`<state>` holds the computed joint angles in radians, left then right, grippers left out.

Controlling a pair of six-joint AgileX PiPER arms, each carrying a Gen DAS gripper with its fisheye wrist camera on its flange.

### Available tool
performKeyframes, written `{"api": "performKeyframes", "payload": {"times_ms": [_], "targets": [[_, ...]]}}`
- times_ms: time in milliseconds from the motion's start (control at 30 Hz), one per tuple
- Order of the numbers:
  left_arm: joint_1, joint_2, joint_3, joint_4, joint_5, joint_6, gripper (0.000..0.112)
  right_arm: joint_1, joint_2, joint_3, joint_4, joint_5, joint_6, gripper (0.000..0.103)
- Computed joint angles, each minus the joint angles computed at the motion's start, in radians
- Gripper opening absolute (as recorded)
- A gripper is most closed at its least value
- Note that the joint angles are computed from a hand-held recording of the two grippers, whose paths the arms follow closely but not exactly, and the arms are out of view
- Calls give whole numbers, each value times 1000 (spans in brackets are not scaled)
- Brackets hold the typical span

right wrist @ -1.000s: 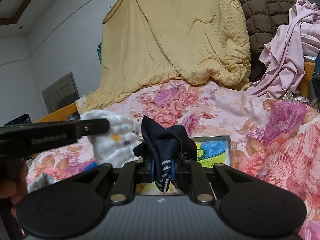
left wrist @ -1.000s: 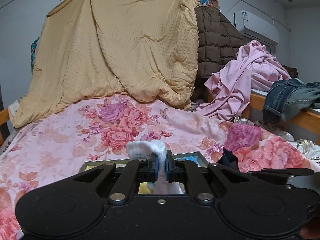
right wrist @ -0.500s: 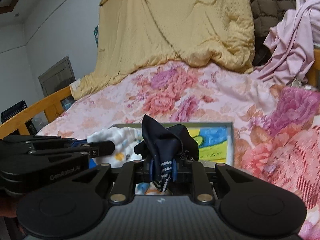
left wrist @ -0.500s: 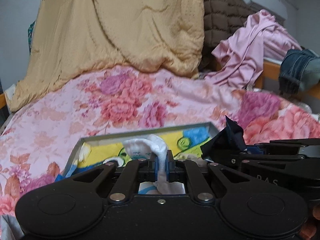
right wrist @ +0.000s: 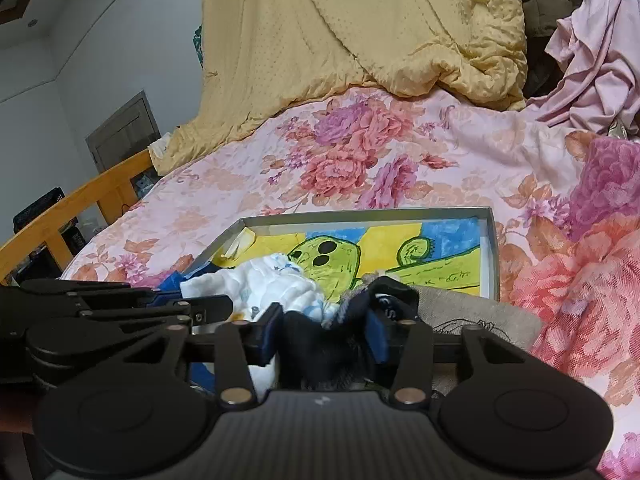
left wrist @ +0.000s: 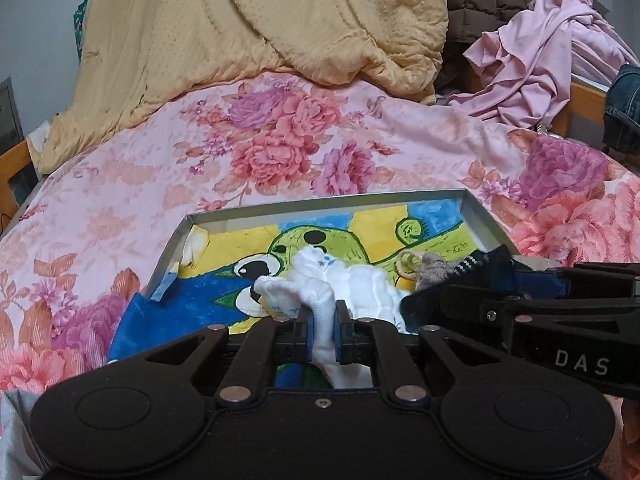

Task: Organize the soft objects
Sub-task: 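Lower the cloths into the tray and open both tools, then raise both open tools away from the tray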

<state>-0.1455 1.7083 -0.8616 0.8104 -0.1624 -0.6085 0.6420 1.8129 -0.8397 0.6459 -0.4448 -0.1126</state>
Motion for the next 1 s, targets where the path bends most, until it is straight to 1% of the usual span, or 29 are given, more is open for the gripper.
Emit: {"api": "performKeyframes", "payload": {"times_ms": [33, 133, 200, 300, 400, 467, 533, 600, 667, 733, 767, 800, 867, 900, 1000], "targets": [[2, -1, 1, 11, 1, -11, 13, -1, -1, 0, -2, 3, 3, 55], [12, -5, 4, 132, 0, -140, 15, -1, -2, 0, 5, 9, -7, 60], [18, -9, 8, 188, -3, -206, 16, -3, -6, 1, 7, 14, -9, 65], [29, -20, 20, 266, -10, -302, 21, -3, -10, 2, 31, 13, -33, 72], [40, -36, 40, 268, -20, -312, 23, -3, -23, 12, 53, 10, -50, 76], [49, -49, 53, 289, -26, -337, 29, -6, -37, 22, 56, 9, -51, 79], [58, -68, 70, 288, -32, -342, 32, -7, -52, 30, 64, 11, -61, 84], [66, -89, 93, 243, -45, -307, 36, -3, -63, 33, 90, 15, -91, 87], [72, -114, 123, 148, -55, -232, 47, 6, -74, 36, 128, 12, -136, 88], [79, -142, 153, 82, -69, -188, 50, 21, -85, 43, 169, 0, -176, 89], [82, -158, 170, 43, -76, -156, 54, 29, -94, 50, 186, -9, -194, 91], [81, -175, 188, -13, -83, -108, 57, 36, -103, 56, 204, -18, -210, 92], [81, -211, 227, -143, -102, 6, 70, 53, -126, 76, 230, -42, -232, 95], [82, -231, 247, -187, -109, 38, 72, 62, -139, 87, 241, -55, -239, 97], [96, -291, 293, -214, -122, 35, 78, 96, -181, 124, 285, -99, -265, 101]]}}
